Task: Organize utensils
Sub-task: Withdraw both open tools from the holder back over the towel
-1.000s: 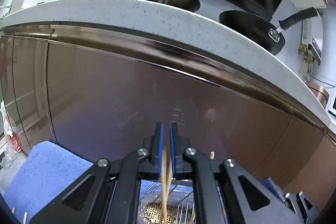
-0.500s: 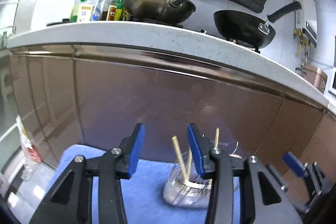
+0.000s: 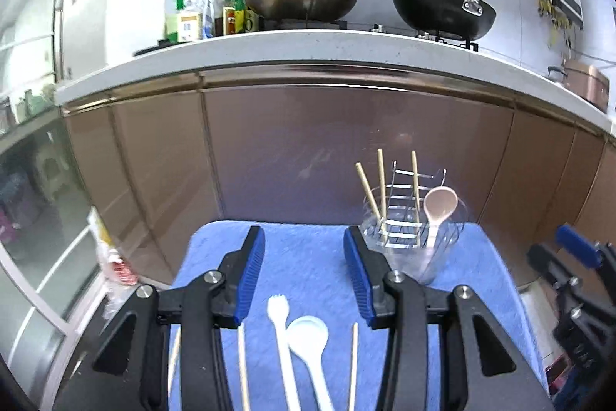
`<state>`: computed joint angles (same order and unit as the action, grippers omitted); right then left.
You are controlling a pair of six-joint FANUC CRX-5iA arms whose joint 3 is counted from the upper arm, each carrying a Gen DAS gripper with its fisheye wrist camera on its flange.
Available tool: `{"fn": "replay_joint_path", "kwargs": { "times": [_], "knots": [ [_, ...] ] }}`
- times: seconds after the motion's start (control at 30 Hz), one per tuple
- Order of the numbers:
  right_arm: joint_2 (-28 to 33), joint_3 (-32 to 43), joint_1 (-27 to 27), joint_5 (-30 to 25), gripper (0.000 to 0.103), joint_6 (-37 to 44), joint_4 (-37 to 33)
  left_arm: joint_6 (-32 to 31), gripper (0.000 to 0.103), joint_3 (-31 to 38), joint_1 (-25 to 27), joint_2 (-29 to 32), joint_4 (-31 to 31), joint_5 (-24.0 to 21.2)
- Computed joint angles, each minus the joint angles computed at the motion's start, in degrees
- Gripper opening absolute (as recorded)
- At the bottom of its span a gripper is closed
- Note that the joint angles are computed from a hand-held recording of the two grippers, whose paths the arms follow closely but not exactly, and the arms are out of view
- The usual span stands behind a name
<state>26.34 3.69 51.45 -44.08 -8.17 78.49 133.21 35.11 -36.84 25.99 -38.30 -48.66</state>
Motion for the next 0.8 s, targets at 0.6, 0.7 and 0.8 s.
{"fn": "replay_joint_path", "kwargs": {
  "times": [0.6,0.7,0.8],
  "knots": [
    [-9.14,-9.81,7.77,-11.16,0.068,-10.92,4.81,9.87,0.045,-10.79,-7.29,-11.43,-13.44,-2.88],
    [-9.72,-10.14,8.16,-11.79,0.068,-10.77,4.60,10.38,0.045,-11.96,-7.28,-12.68,-13.71,-2.81],
    [-10.02,-10.41,8.59,-12.24,0.068,-10.72,4.71,11.18,0.045,-12.99,-7.42,-13.59,-14.56,-2.97]
  ]
}}
